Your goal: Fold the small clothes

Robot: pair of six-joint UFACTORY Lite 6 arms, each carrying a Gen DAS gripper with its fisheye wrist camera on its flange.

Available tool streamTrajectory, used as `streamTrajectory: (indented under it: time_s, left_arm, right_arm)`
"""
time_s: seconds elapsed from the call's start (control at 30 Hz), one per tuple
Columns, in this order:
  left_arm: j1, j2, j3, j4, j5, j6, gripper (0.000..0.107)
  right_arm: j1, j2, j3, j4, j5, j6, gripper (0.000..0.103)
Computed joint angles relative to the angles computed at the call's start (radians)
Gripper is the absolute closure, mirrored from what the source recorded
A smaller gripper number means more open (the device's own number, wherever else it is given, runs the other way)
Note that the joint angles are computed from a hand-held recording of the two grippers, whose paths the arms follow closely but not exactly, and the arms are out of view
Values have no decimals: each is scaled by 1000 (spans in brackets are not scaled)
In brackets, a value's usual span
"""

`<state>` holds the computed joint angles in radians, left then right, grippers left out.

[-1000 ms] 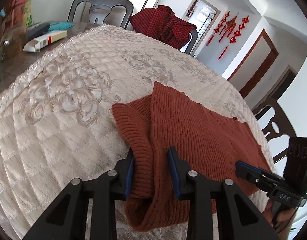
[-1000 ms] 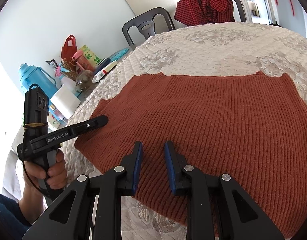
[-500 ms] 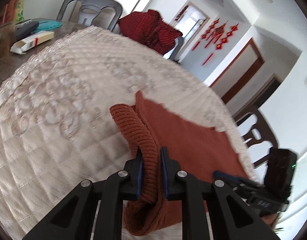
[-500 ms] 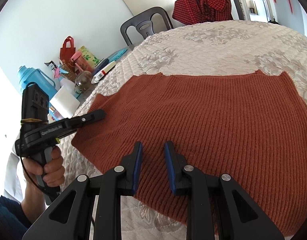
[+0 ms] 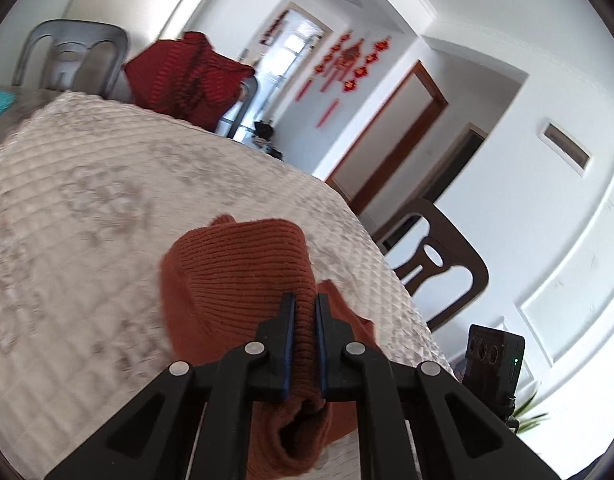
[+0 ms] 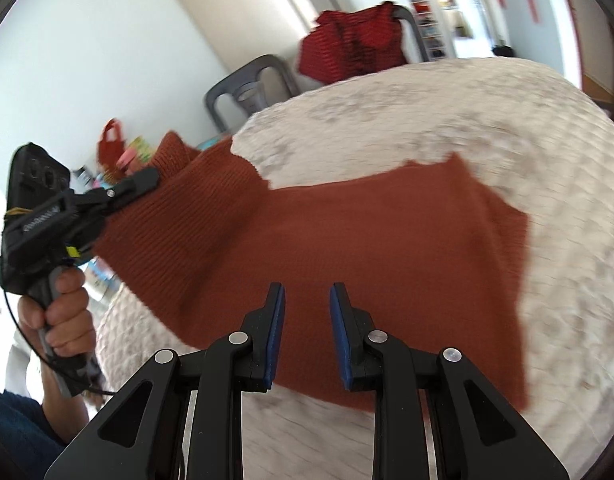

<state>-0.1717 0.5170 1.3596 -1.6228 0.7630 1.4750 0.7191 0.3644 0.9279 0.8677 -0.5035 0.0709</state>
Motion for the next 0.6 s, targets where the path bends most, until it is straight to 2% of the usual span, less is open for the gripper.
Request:
streamTrajectory:
  time_s: [0.2,0.3,0.4,0.5,0.6]
  left_arm:
    - [-146,244,216,146,-47,-157,99]
    - [-165,315,276,212,-26,-233,99]
    - [-129,214,151,117,-5,-111,99]
    - [-75,78,10,6,-9,32,95]
    - [-32,-2,-75,-62,-77,127,92]
  right_arm:
    - [-11,-46,-120,-128,-46,206,79]
    - [-32,-53,-151,-232,-52,316,79]
    - [-48,-68,-193,-335,-82,429,78]
    - [-63,-80,-229,-458,-135,556,59]
    - [-75,-70,-227,-580,-188,668,55]
